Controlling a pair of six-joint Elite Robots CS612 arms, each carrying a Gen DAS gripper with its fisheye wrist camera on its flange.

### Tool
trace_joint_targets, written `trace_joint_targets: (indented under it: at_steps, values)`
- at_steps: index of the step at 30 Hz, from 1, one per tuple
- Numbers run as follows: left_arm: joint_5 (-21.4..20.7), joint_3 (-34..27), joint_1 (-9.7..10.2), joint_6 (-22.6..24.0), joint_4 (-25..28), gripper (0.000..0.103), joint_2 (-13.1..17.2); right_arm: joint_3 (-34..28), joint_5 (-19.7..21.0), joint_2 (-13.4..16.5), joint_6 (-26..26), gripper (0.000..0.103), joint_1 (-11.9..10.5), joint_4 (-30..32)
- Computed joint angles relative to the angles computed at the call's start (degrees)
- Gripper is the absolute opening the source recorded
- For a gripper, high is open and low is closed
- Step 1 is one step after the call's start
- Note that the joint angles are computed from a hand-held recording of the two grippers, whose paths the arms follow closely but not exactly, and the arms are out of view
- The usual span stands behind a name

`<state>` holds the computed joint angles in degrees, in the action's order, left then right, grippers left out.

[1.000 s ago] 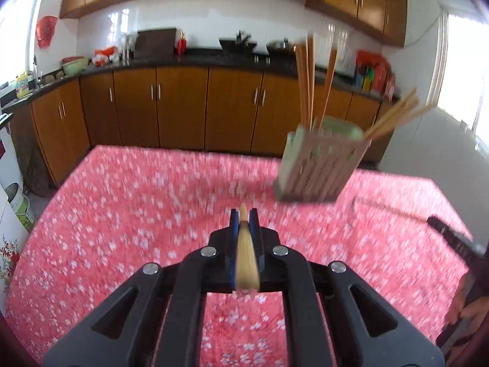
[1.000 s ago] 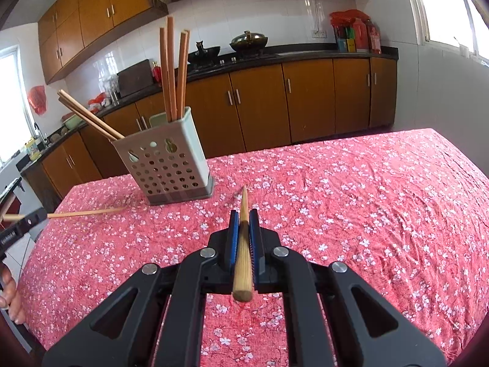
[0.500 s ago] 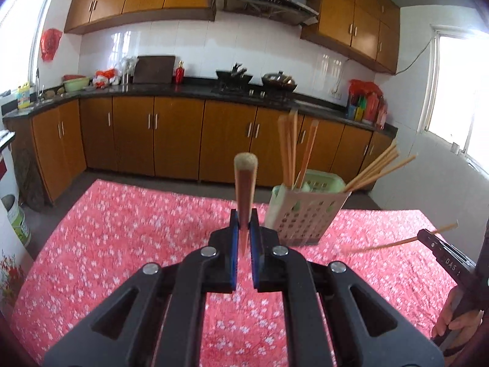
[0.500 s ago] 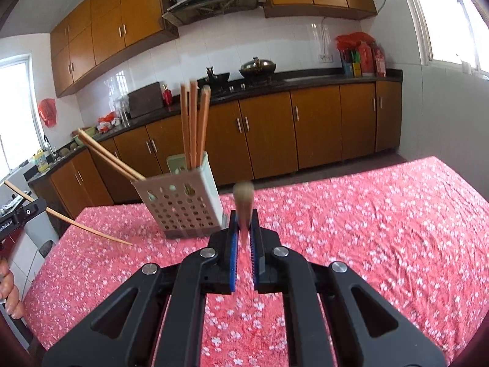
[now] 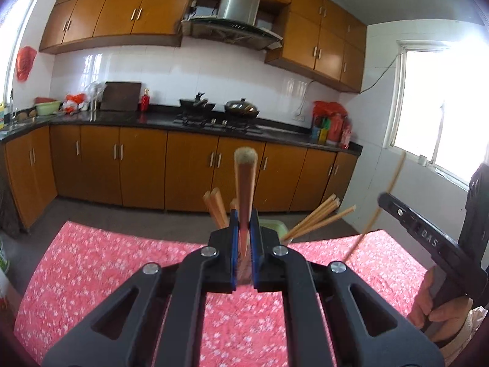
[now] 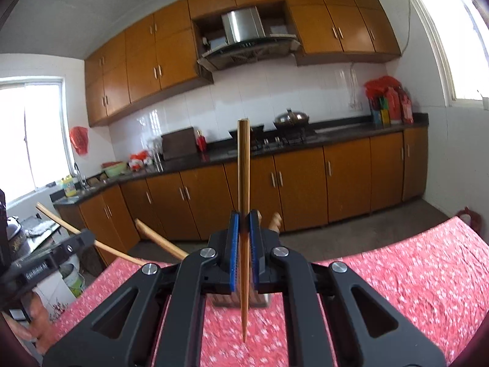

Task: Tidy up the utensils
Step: 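Lower the left tool's chopstick into the holder and open while the right tool does likewise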

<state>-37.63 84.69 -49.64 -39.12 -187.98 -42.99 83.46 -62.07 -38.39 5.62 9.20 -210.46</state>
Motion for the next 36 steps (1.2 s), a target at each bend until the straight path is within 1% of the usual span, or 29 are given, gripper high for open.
trace_joint_targets:
  at_steps: [2,4,9,12,14,17,19,25,29,30,32,33,34,36]
  values:
    - [0.39,-1.70,0.30,1.82,-0.26,0.008,0.52,-1.67,0.03,0.49,0.94,0.008,0.44,-1.88]
    - [0.49,-3.19,0.68,3.30,-0.43,0.008,0.99,-3.05,-0.92,1.08,1.12,0.008,0.87,-3.70]
    - [1.04,-7.90,2.00,6.85,2.02,0.008,2.77,-8.42,-3.83,3.80,3.29,0.008,2.00,-7.09]
    - [-0.60,-9.55,2.94,6.27,4.72,0.008,3.57,-11.47,-6.30,5.77,3.67,0.008,2.63,-8.08]
    - [-1.79,-10.48,3.55,5.43,6.79,0.008,4.22,-13.60,-7.90,7.40,3.47,0.008,3.09,-7.66]
    - [-3.01,-11.61,4.12,5.03,8.55,0.008,5.25,-15.79,-8.80,9.24,3.33,0.008,3.45,-6.58]
    - [-3.91,-12.36,4.53,5.42,8.85,0.008,5.93,-16.38,-8.86,9.79,3.30,0.008,3.63,-5.45]
    - [-5.49,-13.56,5.51,4.68,10.11,0.008,7.26,-16.73,-9.23,10.41,1.47,0.008,4.05,-2.84]
    - [-6.33,-12.94,5.89,2.62,10.35,0.008,7.10,-15.77,-7.75,9.85,1.23,0.008,3.73,-0.84]
    - [-6.28,-12.64,5.89,2.39,9.93,0.009,6.98,-15.52,-7.56,9.69,1.09,0.010,3.64,-0.67]
    - [-6.13,-12.34,5.97,1.99,9.53,0.012,6.75,-14.68,-7.34,9.20,1.33,0.018,3.37,-1.04]
    - [-5.89,-11.89,5.93,1.82,9.05,0.016,6.51,-14.47,-7.30,9.09,1.47,0.024,3.30,-1.22]
    - [-5.62,-11.59,5.90,1.76,8.59,0.020,6.35,-13.92,-7.24,8.78,1.63,0.026,3.16,-1.68]
    - [-4.72,-10.98,5.70,1.62,8.00,0.021,5.98,-13.35,-7.14,8.35,1.67,0.026,2.90,-2.06]
